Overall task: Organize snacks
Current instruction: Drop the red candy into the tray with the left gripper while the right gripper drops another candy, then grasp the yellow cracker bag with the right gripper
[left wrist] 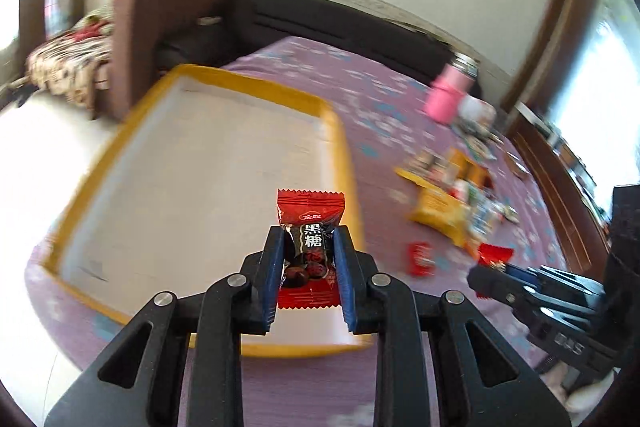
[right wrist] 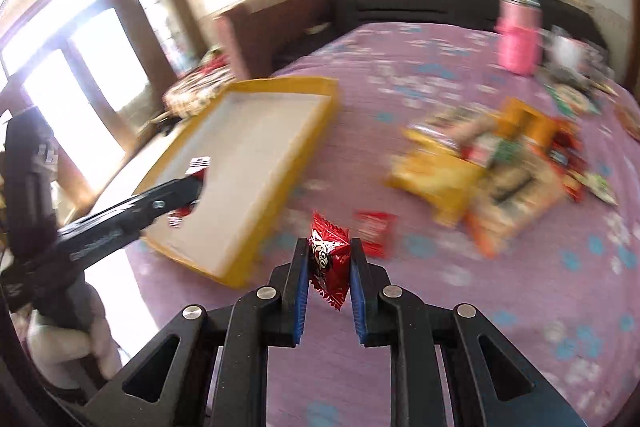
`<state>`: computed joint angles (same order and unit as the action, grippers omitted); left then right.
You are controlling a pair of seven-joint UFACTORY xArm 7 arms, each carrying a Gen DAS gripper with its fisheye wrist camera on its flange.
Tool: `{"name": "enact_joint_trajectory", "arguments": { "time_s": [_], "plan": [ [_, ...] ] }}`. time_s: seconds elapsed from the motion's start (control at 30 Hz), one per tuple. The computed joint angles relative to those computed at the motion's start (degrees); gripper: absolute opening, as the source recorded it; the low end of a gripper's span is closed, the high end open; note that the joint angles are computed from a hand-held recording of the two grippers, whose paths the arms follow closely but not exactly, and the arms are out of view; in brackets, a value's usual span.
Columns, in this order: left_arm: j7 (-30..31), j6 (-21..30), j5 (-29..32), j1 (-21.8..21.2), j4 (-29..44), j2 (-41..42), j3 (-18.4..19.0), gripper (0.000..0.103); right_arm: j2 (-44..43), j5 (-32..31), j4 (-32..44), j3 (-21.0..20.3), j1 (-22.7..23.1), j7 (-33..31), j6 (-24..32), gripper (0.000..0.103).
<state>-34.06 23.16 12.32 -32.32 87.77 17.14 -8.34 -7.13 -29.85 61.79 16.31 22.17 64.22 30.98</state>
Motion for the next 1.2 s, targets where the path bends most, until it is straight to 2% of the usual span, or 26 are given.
{"name": "enact_joint_trajectory", "arguments": {
  "time_s": [0.1, 0.27, 0.43, 0.6, 0.73, 0.8, 0.93, 1.03, 1.2],
  "plan": [
    [0.0, 1.1, 0.8, 1.2, -0.4, 0.1, 1.3, 0.023, 8.2, 1.7, 8.5, -0.2, 1.7, -4.4, -0.5, 0.018],
    [1.9, 2.3, -1.4, 3.5, 0.2, 2.1, 1.2, 0.023, 22.0, 7.1, 22.7, -1.8, 5.6, -11.3, 1.4, 0.018],
    [3.1, 1.5, -3.8, 5.2, -0.8, 2.4, 0.9, 0.023, 29.6, 10.7, 30.9, -4.2, 8.8, -15.1, 4.0, 0.018],
    [4.0, 2.0, -6.2, 6.0, -0.1, 3.4, 0.5, 0.023, 33.1, 14.3, 34.2, -7.0, 11.1, -18.0, 4.7, 0.020],
    [5.8, 1.2, -9.8, 7.3, -1.4, 2.3, -0.8, 0.025, 32.5, 15.9, 32.6, -8.6, 12.2, -18.6, 1.8, 0.027],
    [6.0, 0.5, -10.8, 7.4, -1.9, 1.6, -1.0, 0.026, 31.2, 15.8, 30.9, -9.2, 12.6, -18.4, -0.1, 0.038],
    [6.4, -2.5, -12.8, 7.3, -4.0, -0.8, -1.8, 0.034, 25.6, 12.4, 24.4, -11.1, 13.3, -14.7, -4.3, 0.042],
    [7.5, -4.1, -13.9, 6.9, -4.5, -1.7, -2.8, 0.045, 18.2, 8.6, 15.0, -12.0, 12.2, -8.7, -8.2, 0.047],
    [11.1, -4.2, -15.2, 5.3, -1.3, -0.3, -5.0, 0.050, 2.7, 2.4, -2.8, -12.6, 6.6, 2.2, -10.2, 0.049]
  ]
}}
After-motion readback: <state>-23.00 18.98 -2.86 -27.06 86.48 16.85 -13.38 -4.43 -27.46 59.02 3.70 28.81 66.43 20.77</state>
